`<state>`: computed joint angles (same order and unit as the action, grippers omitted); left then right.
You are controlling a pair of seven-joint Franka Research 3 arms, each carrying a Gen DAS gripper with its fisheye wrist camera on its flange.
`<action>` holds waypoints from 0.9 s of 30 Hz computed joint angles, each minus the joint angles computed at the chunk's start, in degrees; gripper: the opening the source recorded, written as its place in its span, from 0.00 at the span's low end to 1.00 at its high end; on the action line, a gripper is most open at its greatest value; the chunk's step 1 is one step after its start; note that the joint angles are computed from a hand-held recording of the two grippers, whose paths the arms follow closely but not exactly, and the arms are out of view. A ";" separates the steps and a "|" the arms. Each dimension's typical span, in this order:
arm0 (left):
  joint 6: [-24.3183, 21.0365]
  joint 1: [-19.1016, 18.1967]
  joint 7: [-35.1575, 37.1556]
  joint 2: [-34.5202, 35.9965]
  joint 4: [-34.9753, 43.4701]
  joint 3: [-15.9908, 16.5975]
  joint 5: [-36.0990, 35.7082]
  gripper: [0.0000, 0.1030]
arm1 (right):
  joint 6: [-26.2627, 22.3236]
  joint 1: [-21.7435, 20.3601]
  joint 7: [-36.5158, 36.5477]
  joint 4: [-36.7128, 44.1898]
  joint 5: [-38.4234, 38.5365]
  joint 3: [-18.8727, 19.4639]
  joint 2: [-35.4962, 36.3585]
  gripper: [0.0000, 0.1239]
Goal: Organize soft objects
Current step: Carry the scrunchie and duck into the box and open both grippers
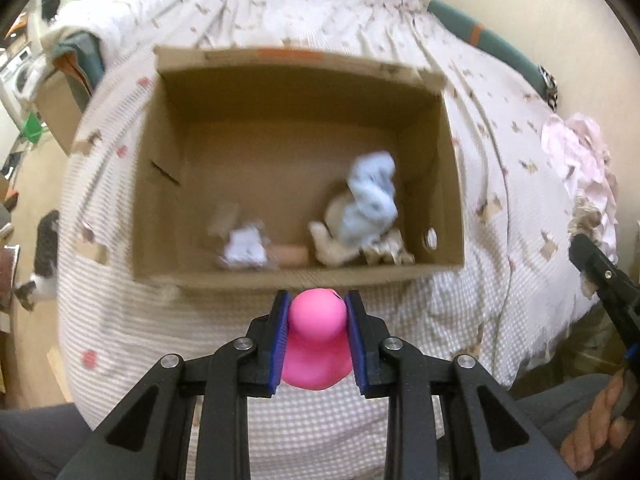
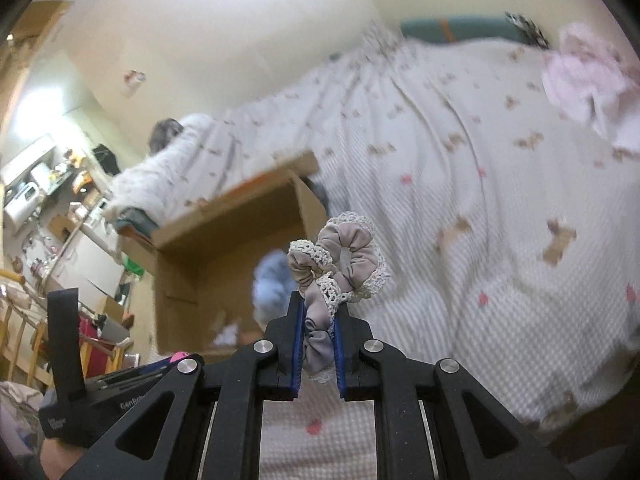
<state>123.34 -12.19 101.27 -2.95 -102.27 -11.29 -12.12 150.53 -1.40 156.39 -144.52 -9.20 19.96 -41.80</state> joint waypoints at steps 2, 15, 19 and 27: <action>1.33 0.24 0.32 -0.28 -0.17 0.23 -0.22 0.24 | 3.02 -1.13 0.38 0.36 -1.12 0.59 -0.15 0.12; 4.99 3.17 -0.18 5.73 8.74 0.83 1.75 0.24 | 10.01 -4.96 -1.56 7.50 -1.31 2.56 8.08 0.12; 4.24 4.01 -0.12 8.45 11.25 0.50 2.62 0.24 | 9.17 -4.02 -2.60 10.40 -2.53 1.61 12.40 0.12; 5.89 4.66 1.42 11.42 11.27 -0.80 2.03 0.24 | 7.10 2.53 -5.99 14.81 -3.68 -3.12 21.24 0.12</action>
<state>129.22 -7.53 102.69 8.47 -91.00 -12.09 -10.09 157.63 1.13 150.40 -129.71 -12.89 16.84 -20.56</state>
